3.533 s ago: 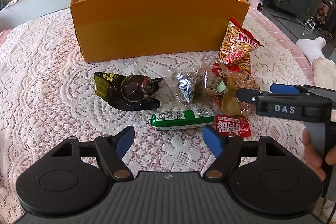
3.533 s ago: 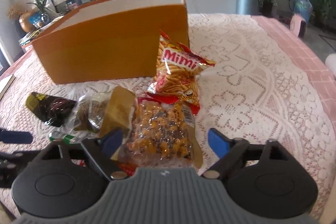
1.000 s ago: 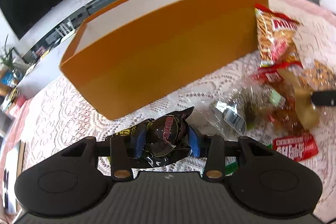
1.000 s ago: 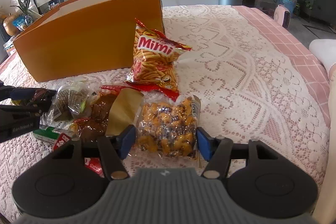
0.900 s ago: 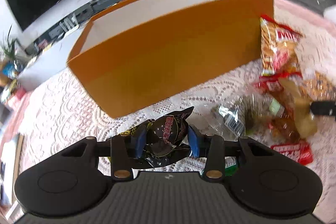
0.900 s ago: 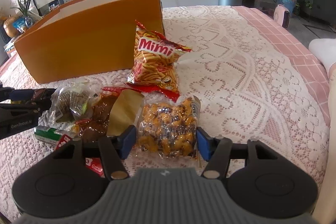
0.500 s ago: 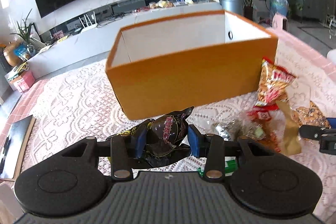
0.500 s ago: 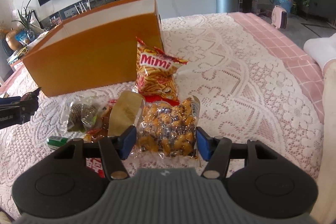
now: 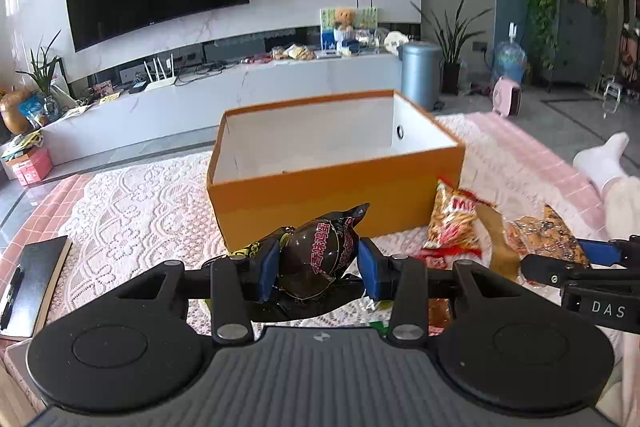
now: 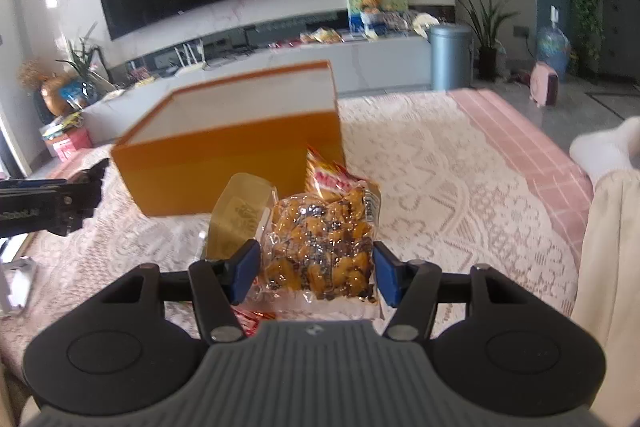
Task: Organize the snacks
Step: 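Carry both snacks over the orange box and open both tools to drop them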
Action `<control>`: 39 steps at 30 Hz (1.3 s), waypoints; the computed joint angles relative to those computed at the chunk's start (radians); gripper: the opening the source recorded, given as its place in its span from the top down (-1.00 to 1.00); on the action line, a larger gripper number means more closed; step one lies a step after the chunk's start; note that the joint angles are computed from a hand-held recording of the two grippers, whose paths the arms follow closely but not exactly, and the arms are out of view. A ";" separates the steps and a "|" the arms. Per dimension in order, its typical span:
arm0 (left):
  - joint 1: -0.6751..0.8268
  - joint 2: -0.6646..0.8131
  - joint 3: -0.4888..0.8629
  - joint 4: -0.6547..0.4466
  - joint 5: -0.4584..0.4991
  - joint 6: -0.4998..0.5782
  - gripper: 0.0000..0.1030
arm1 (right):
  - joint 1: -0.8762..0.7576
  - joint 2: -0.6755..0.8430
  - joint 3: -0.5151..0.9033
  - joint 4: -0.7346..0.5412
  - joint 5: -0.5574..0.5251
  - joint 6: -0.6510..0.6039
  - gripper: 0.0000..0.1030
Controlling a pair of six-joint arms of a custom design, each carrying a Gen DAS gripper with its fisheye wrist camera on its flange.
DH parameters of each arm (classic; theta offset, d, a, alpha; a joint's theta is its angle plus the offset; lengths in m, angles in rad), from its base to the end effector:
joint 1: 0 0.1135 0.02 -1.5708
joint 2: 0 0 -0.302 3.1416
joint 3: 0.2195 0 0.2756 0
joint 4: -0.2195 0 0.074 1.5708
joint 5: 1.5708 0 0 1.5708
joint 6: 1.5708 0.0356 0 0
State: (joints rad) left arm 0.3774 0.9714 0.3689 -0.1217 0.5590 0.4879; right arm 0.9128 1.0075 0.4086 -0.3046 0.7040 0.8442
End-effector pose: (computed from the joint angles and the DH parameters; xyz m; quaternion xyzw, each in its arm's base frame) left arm 0.1774 0.0500 0.1908 0.1615 0.8688 -0.0628 0.4639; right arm 0.1267 0.1262 0.1873 0.0824 0.8903 0.0287 0.4470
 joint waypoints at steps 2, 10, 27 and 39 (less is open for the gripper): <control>0.024 -0.014 0.013 -0.031 0.034 0.001 0.08 | 0.034 -0.027 0.024 -0.036 0.025 0.001 -0.13; 0.091 -0.026 0.094 -0.099 0.124 -0.020 0.08 | 0.067 -0.074 0.130 -0.066 0.047 -0.139 -0.13; -0.044 0.191 0.248 0.048 0.019 -0.118 0.08 | -0.227 0.167 0.369 0.141 -0.167 -0.573 -0.11; -0.182 0.413 0.336 0.166 -0.113 -0.152 0.08 | -0.383 0.459 0.551 0.198 -0.276 -0.720 -0.10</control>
